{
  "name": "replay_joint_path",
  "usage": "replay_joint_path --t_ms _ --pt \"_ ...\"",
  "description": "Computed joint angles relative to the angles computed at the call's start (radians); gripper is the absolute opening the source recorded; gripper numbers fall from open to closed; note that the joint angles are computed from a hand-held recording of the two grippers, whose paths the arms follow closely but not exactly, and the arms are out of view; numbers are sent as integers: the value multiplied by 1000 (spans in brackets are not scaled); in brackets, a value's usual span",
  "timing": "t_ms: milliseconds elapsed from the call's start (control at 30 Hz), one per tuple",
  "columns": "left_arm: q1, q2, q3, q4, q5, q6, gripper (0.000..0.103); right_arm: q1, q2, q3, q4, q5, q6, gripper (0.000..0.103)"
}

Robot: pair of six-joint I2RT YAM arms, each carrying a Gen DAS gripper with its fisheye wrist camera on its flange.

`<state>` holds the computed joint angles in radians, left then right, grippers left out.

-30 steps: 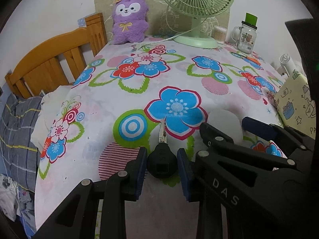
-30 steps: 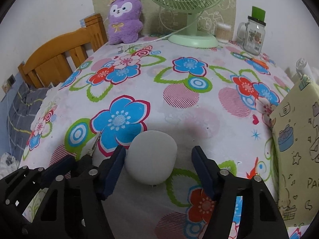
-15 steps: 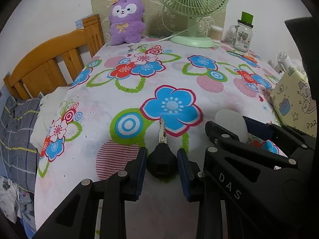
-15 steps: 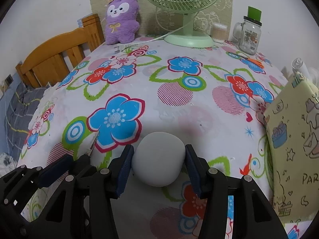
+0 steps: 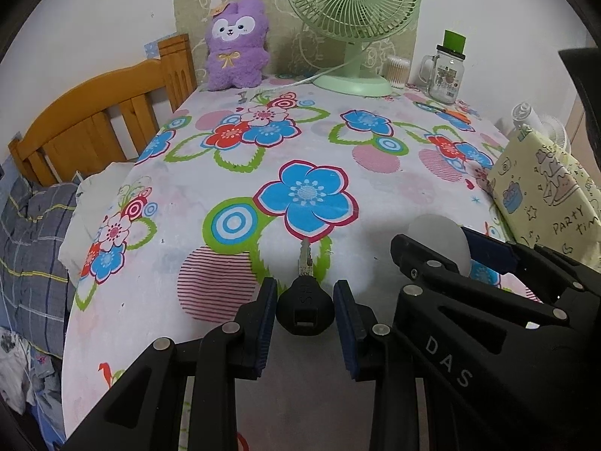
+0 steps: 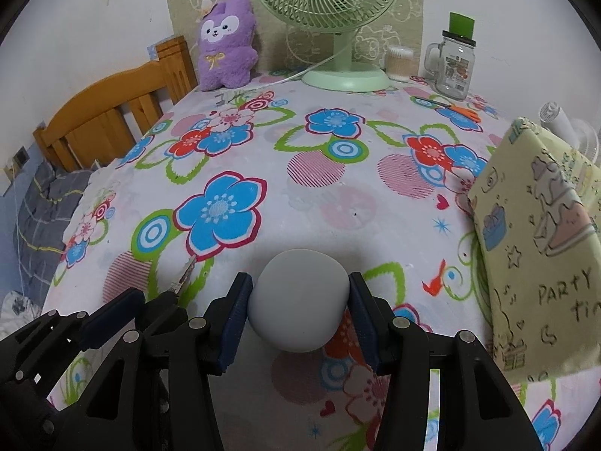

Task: Organize rigid objects
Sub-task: 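Carry the black key in the left tool while the right tool carries the white compact to the box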

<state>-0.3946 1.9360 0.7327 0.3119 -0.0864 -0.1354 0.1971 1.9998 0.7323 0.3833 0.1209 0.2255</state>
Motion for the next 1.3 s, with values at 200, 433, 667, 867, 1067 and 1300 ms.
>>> replay_joint_path --t_ms 200,433,667,867,1067,1300 --pt "-20 -51 -55 22 -13 -10 31 5 -70 -80 31 11 4 55" --pt "-54 -121 -122 36 -38 -30 31 15 -157 -167 58 27 7 55" --pt "-103 -200 -184 34 -80 -62 31 20 -251 -252 70 38 7 55" --pt "-150 -259 -210 10 -108 -84 30 11 -340 -316 58 44 4 55" --pt "-198 -318 -221 -27 -145 -99 30 -5 -458 -367 14 52 -10 55" --pt "-240 -386 -222 -78 -169 -116 26 -33 -587 -396 -71 32 -25 55"
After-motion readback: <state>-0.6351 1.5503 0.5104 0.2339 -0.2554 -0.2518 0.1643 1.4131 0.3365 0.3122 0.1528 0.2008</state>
